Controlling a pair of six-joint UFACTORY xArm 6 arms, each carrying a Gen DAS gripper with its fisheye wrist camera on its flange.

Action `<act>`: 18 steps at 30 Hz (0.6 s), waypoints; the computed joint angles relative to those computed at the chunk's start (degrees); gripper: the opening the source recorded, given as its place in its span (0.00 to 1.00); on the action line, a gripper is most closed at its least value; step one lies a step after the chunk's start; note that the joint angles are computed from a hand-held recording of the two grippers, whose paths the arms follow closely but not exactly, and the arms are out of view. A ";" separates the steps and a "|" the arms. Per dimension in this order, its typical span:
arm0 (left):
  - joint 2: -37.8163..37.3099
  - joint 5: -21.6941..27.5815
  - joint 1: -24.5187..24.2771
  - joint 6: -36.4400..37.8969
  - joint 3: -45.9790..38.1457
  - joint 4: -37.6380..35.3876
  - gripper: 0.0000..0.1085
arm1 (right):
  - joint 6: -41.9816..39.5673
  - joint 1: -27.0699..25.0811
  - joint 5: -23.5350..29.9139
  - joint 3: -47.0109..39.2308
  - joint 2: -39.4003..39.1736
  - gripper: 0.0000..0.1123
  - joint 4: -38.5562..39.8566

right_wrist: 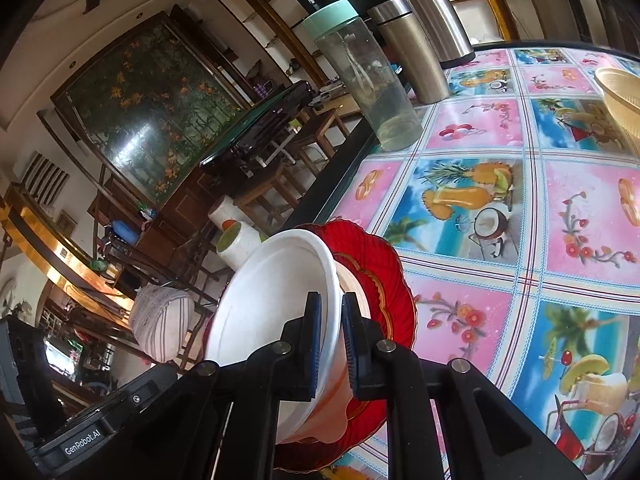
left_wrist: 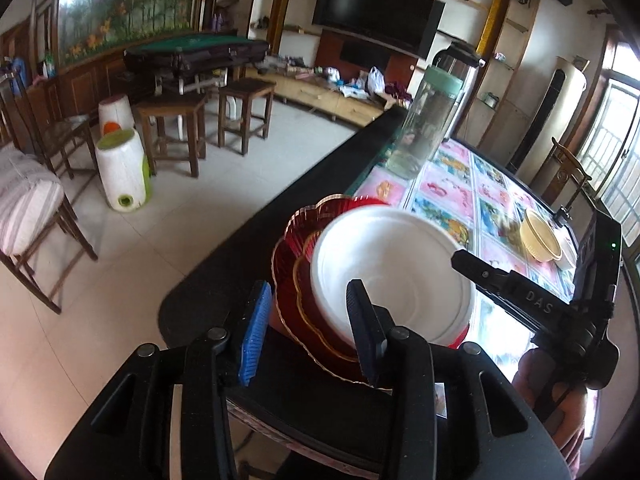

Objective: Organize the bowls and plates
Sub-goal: 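Lower the white bowl onto the plate stack and open both grippers, then move both grippers to the cream ribbed bowl beside the white bowl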

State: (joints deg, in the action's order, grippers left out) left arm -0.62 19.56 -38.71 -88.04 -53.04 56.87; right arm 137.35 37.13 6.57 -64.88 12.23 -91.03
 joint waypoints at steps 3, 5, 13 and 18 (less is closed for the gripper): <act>-1.25 0.95 -1.41 -3.24 -0.30 4.95 0.42 | -0.92 -0.26 -0.66 0.53 -0.64 0.33 -0.28; -1.48 0.11 -2.34 -4.73 -0.84 7.73 0.50 | 1.77 -0.07 0.36 1.73 -2.40 0.41 -3.20; 5.50 -2.00 -9.23 10.43 -8.29 0.96 0.52 | 4.52 -1.09 10.30 16.97 -19.35 0.51 -6.96; 15.21 -2.67 -15.22 35.35 -16.91 -21.73 0.55 | -1.37 -6.42 12.07 29.42 -31.48 0.51 -0.31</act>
State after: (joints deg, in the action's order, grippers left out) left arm 14.60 16.89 -53.93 -52.69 -69.95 35.14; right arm 135.98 30.71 18.64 -35.47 -19.26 -91.35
